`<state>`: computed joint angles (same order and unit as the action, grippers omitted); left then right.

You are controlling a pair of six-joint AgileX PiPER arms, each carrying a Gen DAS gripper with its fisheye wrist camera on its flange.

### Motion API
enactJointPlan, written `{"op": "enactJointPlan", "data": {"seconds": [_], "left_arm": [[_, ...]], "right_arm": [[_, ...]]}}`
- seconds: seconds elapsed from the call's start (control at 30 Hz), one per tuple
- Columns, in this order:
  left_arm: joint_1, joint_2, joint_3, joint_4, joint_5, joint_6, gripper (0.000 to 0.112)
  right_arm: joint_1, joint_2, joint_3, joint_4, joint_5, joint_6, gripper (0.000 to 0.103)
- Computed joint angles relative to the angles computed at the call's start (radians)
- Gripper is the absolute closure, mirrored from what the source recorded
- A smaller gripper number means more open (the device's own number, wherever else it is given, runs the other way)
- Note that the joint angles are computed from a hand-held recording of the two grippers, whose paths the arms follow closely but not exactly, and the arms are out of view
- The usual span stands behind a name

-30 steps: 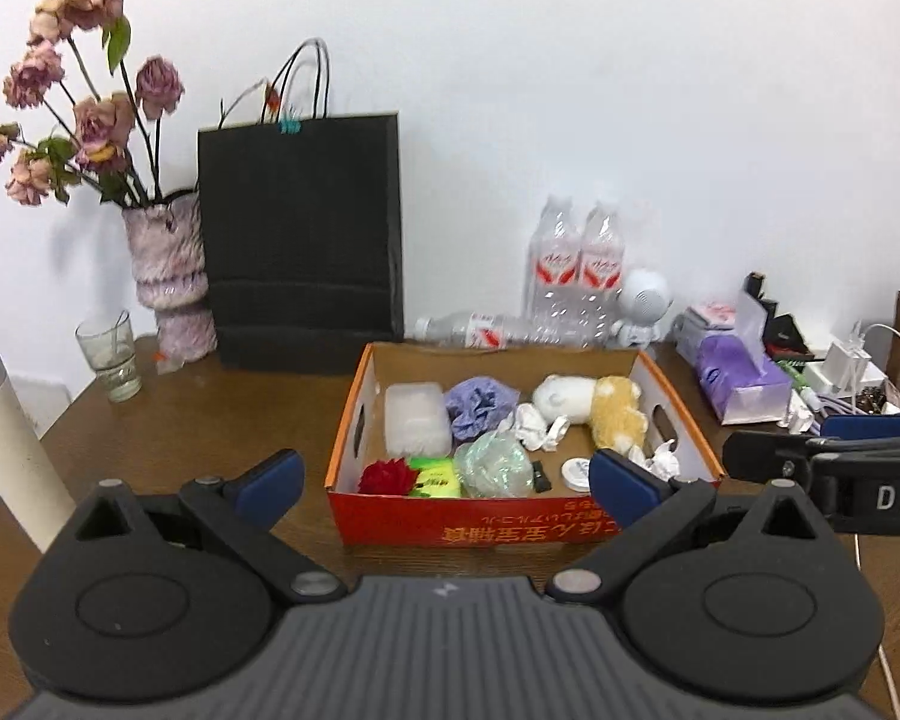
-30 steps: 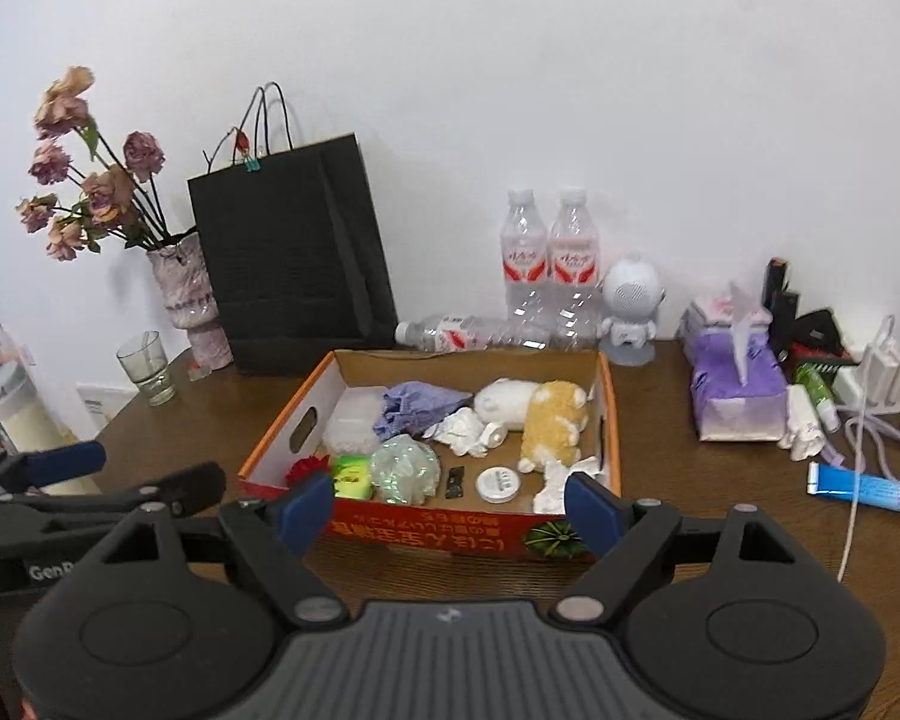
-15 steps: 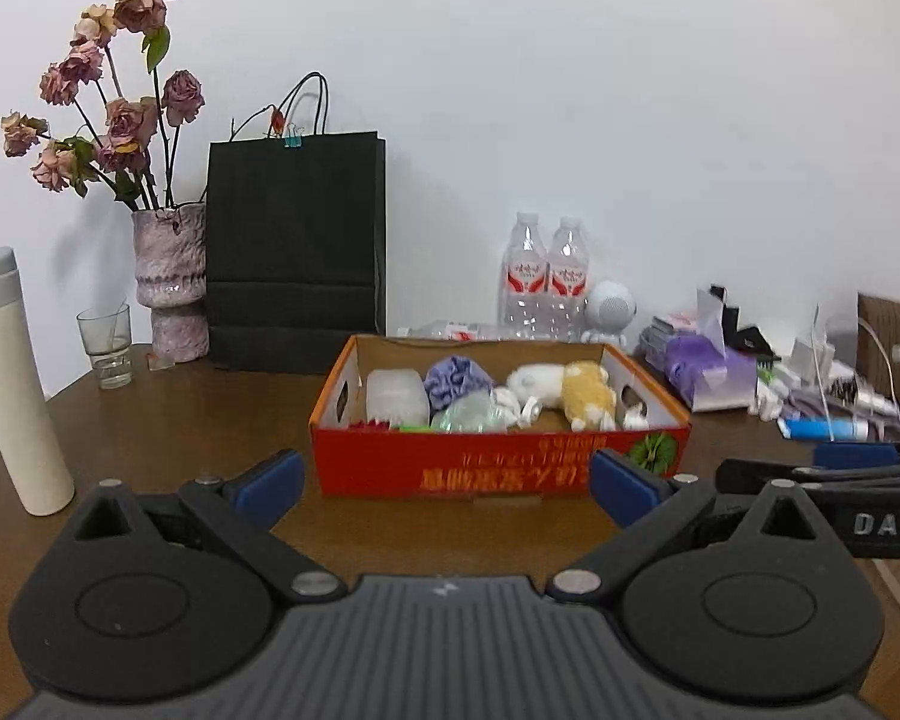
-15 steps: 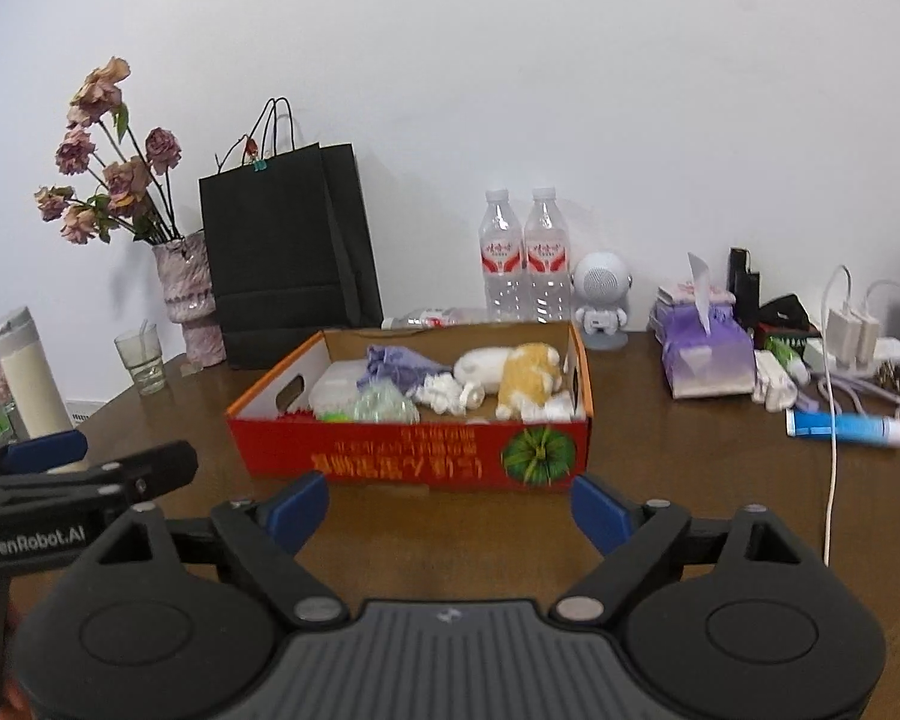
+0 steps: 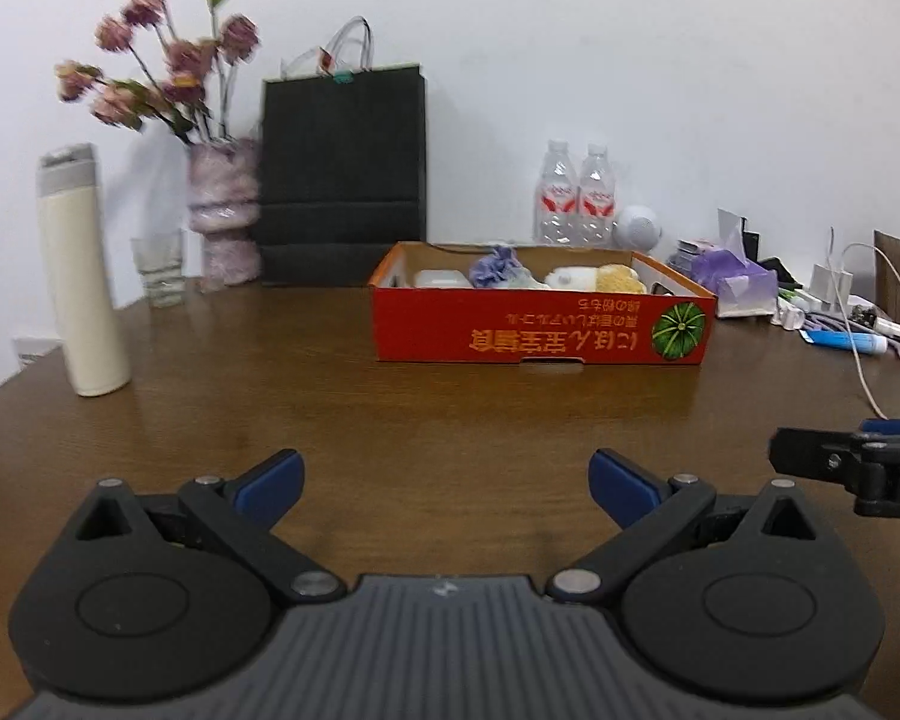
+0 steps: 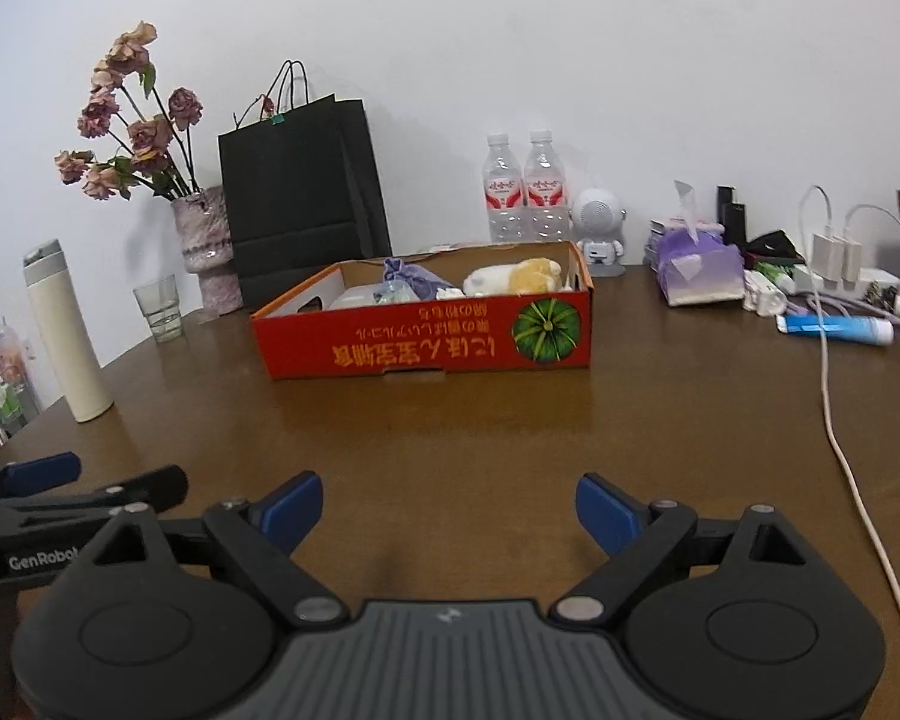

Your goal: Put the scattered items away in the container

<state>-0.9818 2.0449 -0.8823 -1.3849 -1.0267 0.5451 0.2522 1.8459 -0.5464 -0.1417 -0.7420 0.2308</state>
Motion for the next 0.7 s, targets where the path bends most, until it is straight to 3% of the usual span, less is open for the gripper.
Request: {"op": "enactJointPlan", "data": {"seconds": [0.13,0.23,0.3,0.43,0.53,0.7], "left_arm": [[-0.042,0.033,0.005,-0.017,-0.040,0.010,0.009],[-0.025,0.037,-0.015,-0.012,0.013,0.041,0.009],[0.004,0.036,-0.038,-0.018,0.067,0.067,0.009],[0.085,0.051,-0.124,-0.082,0.192,0.233,0.009],[0.154,0.061,-0.181,-0.159,0.307,0.350,0.009],[0.199,0.074,-0.205,-0.198,0.367,0.336,0.009]], "right_arm": [[0.025,0.009,0.083,0.057,-0.093,-0.047,0.005],[0.032,0.019,0.080,0.069,-0.078,-0.054,0.005],[0.034,0.028,0.056,0.084,-0.045,-0.045,0.005],[0.048,0.058,-0.063,0.138,0.129,-0.101,0.003],[0.061,0.100,-0.148,0.178,0.209,-0.145,0.003],[0.064,0.150,-0.224,0.201,0.275,-0.164,0.003]]}}
